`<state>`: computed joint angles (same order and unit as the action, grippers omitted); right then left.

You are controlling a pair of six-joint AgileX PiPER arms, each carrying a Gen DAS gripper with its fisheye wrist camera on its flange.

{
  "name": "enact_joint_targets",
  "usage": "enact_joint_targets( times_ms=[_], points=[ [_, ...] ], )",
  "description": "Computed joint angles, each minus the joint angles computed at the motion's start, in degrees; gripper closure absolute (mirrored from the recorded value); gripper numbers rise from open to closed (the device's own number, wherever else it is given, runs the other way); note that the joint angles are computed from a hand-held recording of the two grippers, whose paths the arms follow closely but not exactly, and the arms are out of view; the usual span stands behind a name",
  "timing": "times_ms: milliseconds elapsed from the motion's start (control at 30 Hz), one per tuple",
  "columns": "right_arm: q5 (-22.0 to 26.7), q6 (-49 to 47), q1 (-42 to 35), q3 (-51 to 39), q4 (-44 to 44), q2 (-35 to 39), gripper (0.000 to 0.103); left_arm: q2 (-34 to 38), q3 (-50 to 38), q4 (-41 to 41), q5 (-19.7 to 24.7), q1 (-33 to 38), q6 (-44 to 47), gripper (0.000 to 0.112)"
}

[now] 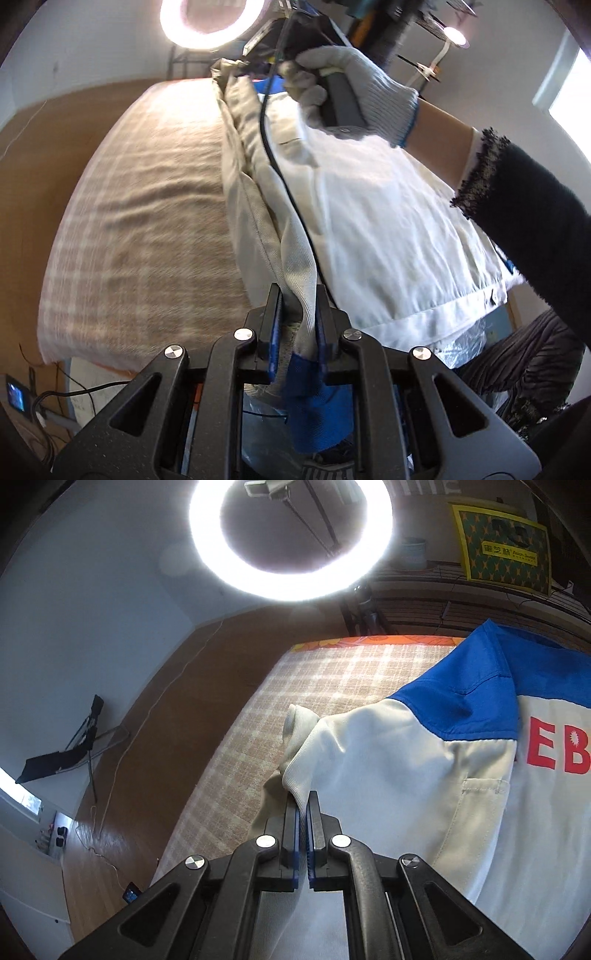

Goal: Fold large clothes

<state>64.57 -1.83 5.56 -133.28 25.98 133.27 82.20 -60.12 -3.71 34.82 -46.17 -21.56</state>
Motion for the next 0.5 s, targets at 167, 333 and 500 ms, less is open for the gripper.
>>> enact_joint_targets(
  times_ms=[167,333,500],
  points=[
    [-5.2,-5.3,-5.3,12.6,5.7,-6.9,0.103,4.5,-8.2,5.0,4.4,-6.2,-4.4,0.099],
    [-8.1,-11.8,-12.6,24.2,11.5,-12.6,0.103,9.9,-14.3,5.7,6.0,-10.8,-5.0,0.099],
    [-8.7,-16.3,-18.4,29.1,13.2,-13.5,0.103,17.5,-22.4,2.4,8.6,-13.3,-2.3,0.099]
  ],
)
